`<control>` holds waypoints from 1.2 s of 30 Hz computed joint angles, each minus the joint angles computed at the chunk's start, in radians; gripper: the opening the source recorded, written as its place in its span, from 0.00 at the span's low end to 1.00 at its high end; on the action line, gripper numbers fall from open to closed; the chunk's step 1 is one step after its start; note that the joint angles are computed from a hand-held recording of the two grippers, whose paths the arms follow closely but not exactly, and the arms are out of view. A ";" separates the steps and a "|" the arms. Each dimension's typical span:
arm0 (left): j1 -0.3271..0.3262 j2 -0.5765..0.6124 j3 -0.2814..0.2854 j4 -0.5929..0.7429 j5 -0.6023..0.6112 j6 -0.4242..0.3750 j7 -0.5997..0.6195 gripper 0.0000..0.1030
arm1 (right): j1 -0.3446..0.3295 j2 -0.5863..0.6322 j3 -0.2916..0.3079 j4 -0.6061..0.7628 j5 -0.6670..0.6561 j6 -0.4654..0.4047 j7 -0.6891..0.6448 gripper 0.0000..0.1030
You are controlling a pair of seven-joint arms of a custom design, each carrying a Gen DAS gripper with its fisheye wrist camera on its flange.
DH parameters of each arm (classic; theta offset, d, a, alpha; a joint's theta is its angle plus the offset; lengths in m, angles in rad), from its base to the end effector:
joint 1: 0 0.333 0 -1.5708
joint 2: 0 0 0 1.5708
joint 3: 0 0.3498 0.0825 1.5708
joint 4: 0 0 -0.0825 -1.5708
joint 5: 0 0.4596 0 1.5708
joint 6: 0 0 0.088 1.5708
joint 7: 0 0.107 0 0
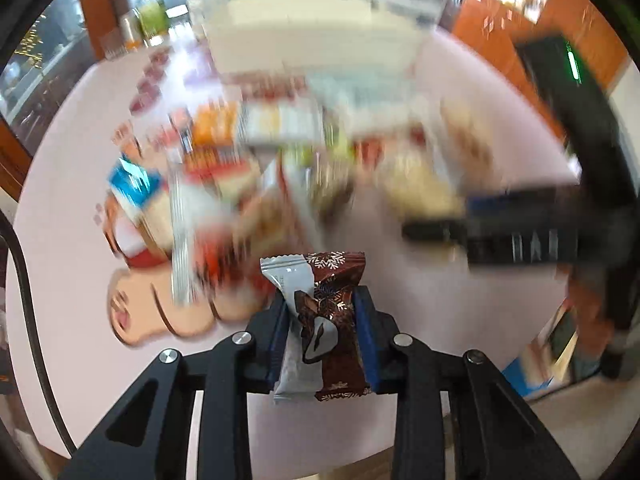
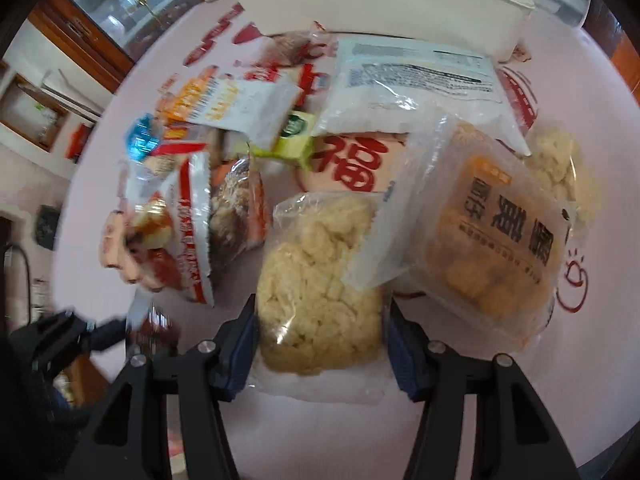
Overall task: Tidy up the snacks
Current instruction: 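Lower both held snacks into the white tray and open both tools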
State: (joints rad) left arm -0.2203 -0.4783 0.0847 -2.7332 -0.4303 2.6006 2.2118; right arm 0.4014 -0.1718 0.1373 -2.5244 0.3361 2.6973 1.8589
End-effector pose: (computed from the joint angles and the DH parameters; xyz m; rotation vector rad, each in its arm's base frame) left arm 0.4354 -0.0531 0.3817 -1.5714 2.4935 -0.6662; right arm 0.4553 0.2586 0.3536 -1.9259 1.9774 0.0491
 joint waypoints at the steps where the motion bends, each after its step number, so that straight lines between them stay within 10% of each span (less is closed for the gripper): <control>1: -0.005 -0.010 0.012 0.018 -0.017 -0.009 0.003 0.28 | 0.010 -0.020 -0.010 -0.008 0.034 0.006 -0.032 0.56; 12: 0.001 0.083 0.004 0.311 -0.097 -0.015 -0.004 0.28 | -0.078 -0.159 0.021 0.031 -0.095 0.103 0.036 0.56; 24: 0.070 0.447 -0.136 0.752 -0.133 0.095 0.005 0.29 | -0.338 0.036 0.131 0.366 -0.716 -0.017 0.567 0.56; 36: 0.138 0.774 -0.231 0.969 0.131 0.096 -0.222 0.31 | -0.242 0.301 -0.009 0.593 -0.915 -0.175 0.792 0.56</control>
State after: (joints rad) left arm -0.0819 0.2954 -0.1464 -1.7637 -0.2998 2.6964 1.9894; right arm 0.1589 0.1294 0.1284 -1.9318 -0.5786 2.5223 2.6506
